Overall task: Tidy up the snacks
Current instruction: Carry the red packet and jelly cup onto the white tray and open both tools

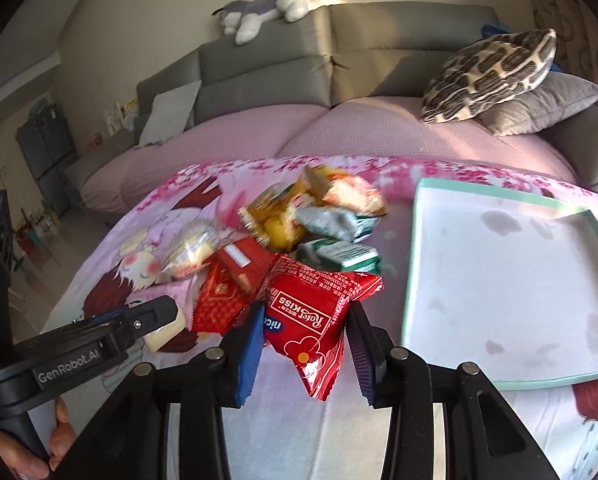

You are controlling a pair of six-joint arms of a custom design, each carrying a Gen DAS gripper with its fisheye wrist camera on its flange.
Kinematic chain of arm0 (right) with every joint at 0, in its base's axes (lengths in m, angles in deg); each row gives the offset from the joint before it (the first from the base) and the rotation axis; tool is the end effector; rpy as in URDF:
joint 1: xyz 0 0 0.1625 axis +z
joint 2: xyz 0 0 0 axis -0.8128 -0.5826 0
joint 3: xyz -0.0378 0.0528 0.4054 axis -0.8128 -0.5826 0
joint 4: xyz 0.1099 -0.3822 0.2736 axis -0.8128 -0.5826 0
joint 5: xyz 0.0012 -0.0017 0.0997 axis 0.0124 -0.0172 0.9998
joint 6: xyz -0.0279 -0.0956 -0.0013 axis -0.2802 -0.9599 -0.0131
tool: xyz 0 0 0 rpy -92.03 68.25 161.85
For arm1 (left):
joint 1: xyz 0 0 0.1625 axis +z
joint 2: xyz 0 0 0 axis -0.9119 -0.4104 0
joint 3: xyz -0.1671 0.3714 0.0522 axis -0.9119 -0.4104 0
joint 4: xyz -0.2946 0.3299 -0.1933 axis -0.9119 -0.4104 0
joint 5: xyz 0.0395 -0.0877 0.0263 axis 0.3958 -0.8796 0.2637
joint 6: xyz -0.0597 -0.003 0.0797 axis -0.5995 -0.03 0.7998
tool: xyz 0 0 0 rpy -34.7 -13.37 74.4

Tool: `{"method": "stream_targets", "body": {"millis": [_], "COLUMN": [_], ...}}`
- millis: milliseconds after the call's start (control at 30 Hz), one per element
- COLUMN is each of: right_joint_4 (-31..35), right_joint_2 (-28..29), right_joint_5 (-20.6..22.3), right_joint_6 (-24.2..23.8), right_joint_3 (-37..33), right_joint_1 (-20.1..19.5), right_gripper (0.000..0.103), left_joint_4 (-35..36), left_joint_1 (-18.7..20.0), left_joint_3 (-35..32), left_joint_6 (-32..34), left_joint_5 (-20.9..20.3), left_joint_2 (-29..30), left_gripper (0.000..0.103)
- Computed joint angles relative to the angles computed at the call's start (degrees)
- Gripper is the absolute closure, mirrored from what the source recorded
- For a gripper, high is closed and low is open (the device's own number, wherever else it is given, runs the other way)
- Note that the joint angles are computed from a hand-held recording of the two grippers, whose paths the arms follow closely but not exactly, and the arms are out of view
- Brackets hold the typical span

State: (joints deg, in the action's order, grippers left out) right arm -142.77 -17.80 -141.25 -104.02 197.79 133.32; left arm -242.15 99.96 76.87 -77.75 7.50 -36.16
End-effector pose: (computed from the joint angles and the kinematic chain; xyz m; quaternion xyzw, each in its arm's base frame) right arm 0.0224 -0.4626 0.3184 0.1313 -0.8770 0.3755 0.2696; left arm -0.3834 -0.5012 -0.0402 0.1381 0.9237 -0.2898 0.2089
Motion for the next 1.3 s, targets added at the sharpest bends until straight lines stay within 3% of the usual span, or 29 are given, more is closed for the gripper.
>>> {"method": "stream_targets", "body": {"millis": [300,733,1067,1300], "right_joint_4": [-2.73,-11.15,-9.34,-7.22], "right_joint_2": [-4.19,-6.78,-5.68,-3.14], "right_joint_5": [-0.68,-8.76,-9.70,-10.72], "right_joint_6": [4.76,14.85,15.30,15.91], "right_joint_3": [-1.55,-5.73,-7.62,-9.28], "right_joint_1": [-3.85,-12.94,-16.19,-16.81], "right_gripper": [0.060,0.060,0.060,0.060], "left_joint_4": [-0.37,0.55,4.47,7.57], "left_joint_1": [-1.48,-3.07,-2.38,-1.43], "left_joint_3": [-7.49,-23.79,-30.57,-31.98], "left_joint_6": [7.33,21.22,22.93,21.77], "left_joint_5": [-2.81,-11.78,-13.25,-13.13], "left_joint_2": [5.24,18.56,25.83,27.52], "left_gripper": [0.058,0.058,0.058,0.058]}}
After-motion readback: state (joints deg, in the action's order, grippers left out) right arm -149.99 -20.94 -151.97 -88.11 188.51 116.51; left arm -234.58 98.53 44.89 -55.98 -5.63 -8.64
